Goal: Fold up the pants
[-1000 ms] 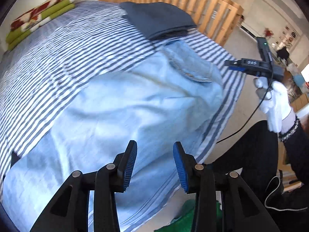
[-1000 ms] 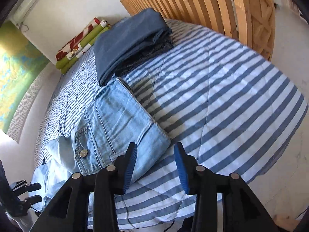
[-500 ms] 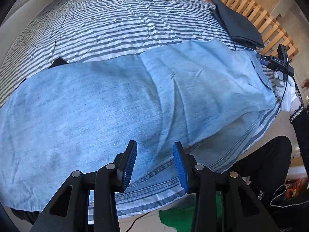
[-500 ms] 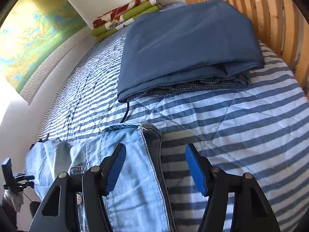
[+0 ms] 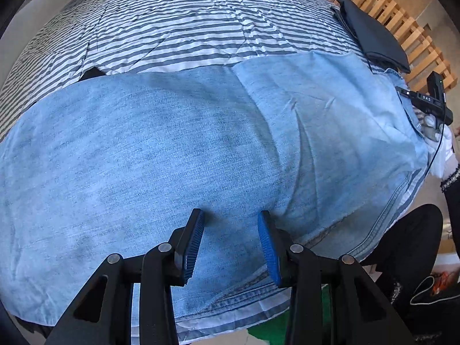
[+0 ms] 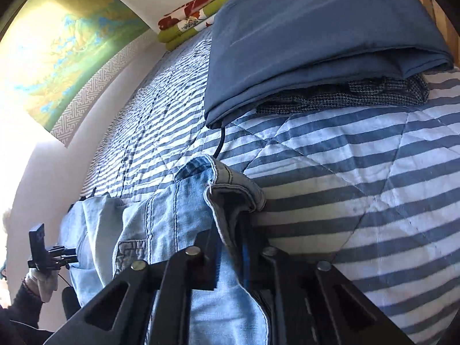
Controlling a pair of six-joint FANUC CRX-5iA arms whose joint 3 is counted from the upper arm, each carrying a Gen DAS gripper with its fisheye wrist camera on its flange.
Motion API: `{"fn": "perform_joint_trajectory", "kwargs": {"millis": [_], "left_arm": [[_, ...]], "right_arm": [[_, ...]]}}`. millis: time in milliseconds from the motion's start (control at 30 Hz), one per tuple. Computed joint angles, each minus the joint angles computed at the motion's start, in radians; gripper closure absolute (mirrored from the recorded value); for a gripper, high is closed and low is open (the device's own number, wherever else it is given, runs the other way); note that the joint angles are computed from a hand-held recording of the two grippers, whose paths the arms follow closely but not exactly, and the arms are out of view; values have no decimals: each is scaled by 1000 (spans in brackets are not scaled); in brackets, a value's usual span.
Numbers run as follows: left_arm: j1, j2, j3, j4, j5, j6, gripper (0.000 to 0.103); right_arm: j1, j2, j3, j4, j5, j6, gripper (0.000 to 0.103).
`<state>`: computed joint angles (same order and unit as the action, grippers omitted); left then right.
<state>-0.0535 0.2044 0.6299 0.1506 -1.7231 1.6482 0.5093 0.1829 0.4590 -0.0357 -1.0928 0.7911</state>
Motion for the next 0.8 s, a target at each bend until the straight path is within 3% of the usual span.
{"fn": "perform_joint_trajectory", "kwargs": {"millis": [133,267,367,433,500,533,633,800], "left_arm": [[9,-23,-31,9,15,-8,61],[-1,-46,-43,13,28,-33,61],[-23,-55,-49,8,31,-55,58],[-40,-58,-46,-6,35,-68,57],[-56,-65,-44,-14,45,-79,57],[-63,-69,-46,-14,47,-93,57],[-99,-82,-47,-52,39,-143,57],[-162,-89,-65,-110,24,-205,57]], "right_arm": [[138,-21,-10,319,-80,-209,99],[238,-41,41,528,-257,-347,99],[266,-9,86,585,-423,-339,98],[243,65,143,578,-549,-333,96],[202,140,196,580,-674,-258,88],[188,149,197,582,-700,-265,88],[188,107,170,604,-710,-318,87],[343,37,202,567,-578,-220,83]]}}
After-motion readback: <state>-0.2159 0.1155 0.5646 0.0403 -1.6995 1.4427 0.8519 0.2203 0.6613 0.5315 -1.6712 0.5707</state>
